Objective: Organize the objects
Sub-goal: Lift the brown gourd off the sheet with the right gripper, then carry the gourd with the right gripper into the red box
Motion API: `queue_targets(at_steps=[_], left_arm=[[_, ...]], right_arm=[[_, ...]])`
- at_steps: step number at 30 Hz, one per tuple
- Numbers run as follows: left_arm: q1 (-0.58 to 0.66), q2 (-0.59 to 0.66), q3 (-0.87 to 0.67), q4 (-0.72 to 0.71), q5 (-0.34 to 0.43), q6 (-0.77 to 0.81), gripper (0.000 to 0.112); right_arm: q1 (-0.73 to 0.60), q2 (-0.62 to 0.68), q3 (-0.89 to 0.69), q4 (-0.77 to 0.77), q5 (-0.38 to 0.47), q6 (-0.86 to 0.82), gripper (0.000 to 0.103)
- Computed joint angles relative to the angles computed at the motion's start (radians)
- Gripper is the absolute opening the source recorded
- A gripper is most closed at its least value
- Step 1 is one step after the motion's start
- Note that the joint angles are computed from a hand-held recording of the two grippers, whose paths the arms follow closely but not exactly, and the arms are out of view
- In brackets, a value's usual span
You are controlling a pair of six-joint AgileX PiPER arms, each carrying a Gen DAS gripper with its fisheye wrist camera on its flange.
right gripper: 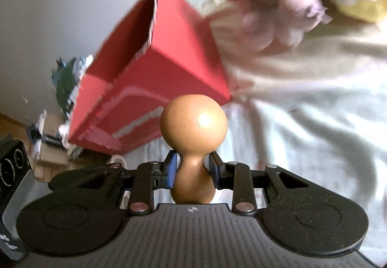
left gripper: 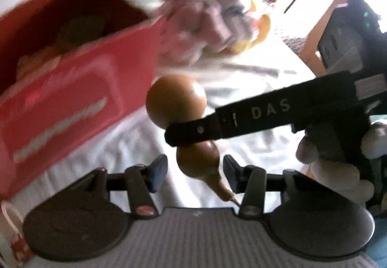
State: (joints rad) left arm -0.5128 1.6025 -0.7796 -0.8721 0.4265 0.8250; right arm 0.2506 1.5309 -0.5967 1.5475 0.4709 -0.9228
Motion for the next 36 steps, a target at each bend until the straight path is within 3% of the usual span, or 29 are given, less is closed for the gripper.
queue_targets(at_steps=[6,9,13,20,25,28,36], left_arm=[[-0.033,-0.081,-0.068,0.052,0.023,-0.014,0.047],[-0.017,-0.137,-0.097,0.11,0.012,-0.038,0.047],[0.06,-0.181,-0.161,0.162,0.058,-0.043,0.047],[0.191,-0.204,-0.247,0.349,0.086,-0.149,0.048],[0.317,-0.142,-0.288,0.357,0.118,-0.155,0.048],[0.37,-0.076,-0.317,0.376,0.128,-0.189,0.055],[0.423,0.066,-0.329,0.516,0.086,-0.313,0.056]], right_arm=[[-0.035,-0.157,0.022,0.051,-0.01,-0.01,0.031],[0.003,-0.169,-0.051,0.072,-0.05,-0.03,0.031],[0.04,-0.125,-0.171,0.077,-0.068,-0.086,0.031],[0.115,0.116,-0.501,-0.136,-0.044,0.112,0.031],[0.151,0.275,-0.696,-0.294,0.011,0.291,0.031],[0.181,0.386,-0.815,-0.404,0.039,0.433,0.031],[0.224,0.64,-1.132,-0.677,0.188,0.761,0.031]])
